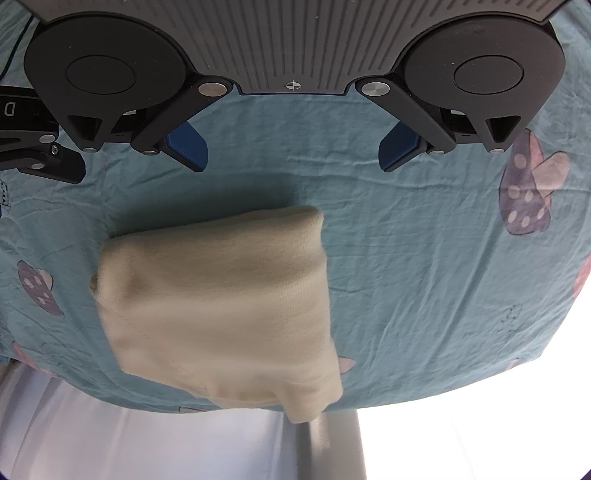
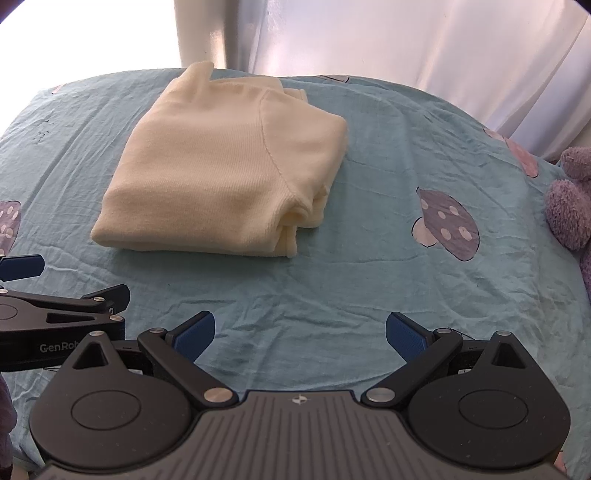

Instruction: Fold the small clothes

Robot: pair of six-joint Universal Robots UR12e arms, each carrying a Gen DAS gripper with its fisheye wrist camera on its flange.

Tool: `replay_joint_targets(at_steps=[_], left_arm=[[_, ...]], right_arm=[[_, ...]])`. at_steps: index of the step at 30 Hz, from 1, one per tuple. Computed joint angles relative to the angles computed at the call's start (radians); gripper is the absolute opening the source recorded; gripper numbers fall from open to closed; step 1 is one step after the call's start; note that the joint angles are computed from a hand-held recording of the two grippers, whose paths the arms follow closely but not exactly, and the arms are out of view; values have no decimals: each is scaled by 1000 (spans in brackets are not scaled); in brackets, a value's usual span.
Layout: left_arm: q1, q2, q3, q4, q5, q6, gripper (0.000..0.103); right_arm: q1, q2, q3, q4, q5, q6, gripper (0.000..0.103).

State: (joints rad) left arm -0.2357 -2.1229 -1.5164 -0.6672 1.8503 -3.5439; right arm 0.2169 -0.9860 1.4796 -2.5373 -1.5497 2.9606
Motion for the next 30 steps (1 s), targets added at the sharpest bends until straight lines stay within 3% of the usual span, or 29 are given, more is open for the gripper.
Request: replay_joint_targets(at_steps=[30], left_arm=[[-1, 3, -6, 18, 6, -18, 102]], right_arm=[[-3, -3, 6, -16, 4, 0, 99]])
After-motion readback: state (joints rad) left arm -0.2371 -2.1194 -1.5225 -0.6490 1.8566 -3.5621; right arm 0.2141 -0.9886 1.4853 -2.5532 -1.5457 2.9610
